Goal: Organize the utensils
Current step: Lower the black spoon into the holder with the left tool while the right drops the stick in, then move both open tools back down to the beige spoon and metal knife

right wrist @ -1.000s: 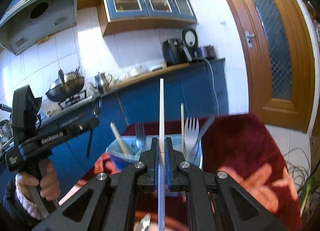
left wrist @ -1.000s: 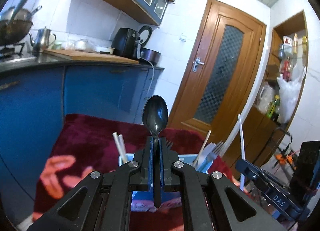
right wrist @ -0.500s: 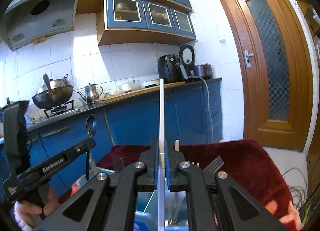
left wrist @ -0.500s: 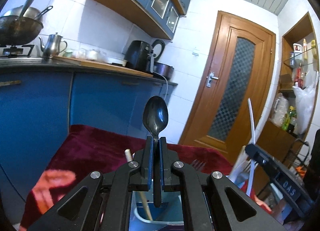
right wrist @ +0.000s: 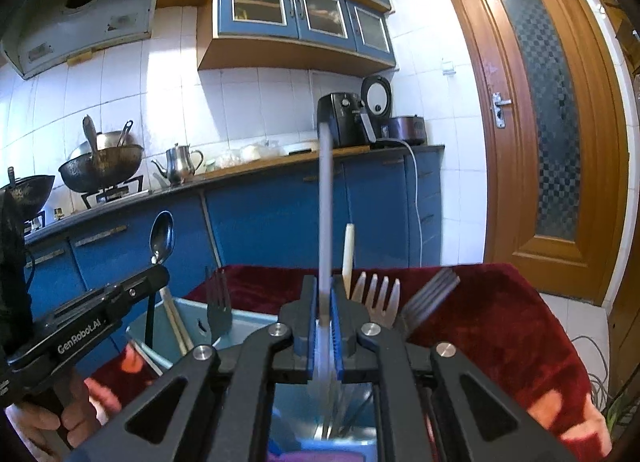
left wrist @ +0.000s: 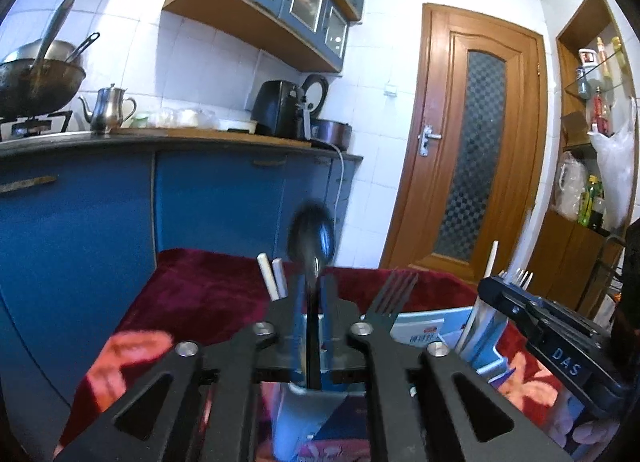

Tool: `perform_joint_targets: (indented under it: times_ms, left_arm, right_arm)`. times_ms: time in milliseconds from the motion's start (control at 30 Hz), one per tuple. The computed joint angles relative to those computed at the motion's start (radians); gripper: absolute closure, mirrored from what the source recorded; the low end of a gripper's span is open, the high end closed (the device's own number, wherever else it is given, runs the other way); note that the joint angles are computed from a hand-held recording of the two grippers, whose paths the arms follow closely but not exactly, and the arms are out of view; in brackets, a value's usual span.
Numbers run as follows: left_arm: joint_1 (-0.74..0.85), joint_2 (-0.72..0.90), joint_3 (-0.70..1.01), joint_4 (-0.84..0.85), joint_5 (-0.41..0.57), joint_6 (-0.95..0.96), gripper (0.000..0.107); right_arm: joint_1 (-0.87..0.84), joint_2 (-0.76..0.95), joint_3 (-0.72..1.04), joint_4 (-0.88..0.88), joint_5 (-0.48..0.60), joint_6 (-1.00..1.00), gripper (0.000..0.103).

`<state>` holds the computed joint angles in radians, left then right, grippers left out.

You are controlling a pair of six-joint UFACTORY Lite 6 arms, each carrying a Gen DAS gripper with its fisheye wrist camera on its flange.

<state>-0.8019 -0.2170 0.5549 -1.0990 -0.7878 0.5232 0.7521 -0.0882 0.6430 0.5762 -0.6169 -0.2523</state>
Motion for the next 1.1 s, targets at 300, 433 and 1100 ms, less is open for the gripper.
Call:
perform_joint_targets:
  times_ms: [300, 433, 1100]
  left_arm:
    - [-0.091, -0.153, -0.073, -0.166, -0.022, 0.142, 0.07]
    - [-0.148, -0.24, -0.094, -0.295, -0.026, 0.243, 0.07]
    - [-0.582, -0.375, -0.094, -0.831, -0.249, 0.55, 0.07]
  right_arm:
    - [0.046, -0.133, -0.076, 0.106, 0.006, -0.068, 0.077]
    - [0.077, -0.229, -0.121, 0.193, 0.006, -0.125, 0.076]
    - [0.533, -0.644, -0.259, 1.061, -0.18, -0.753, 0.069]
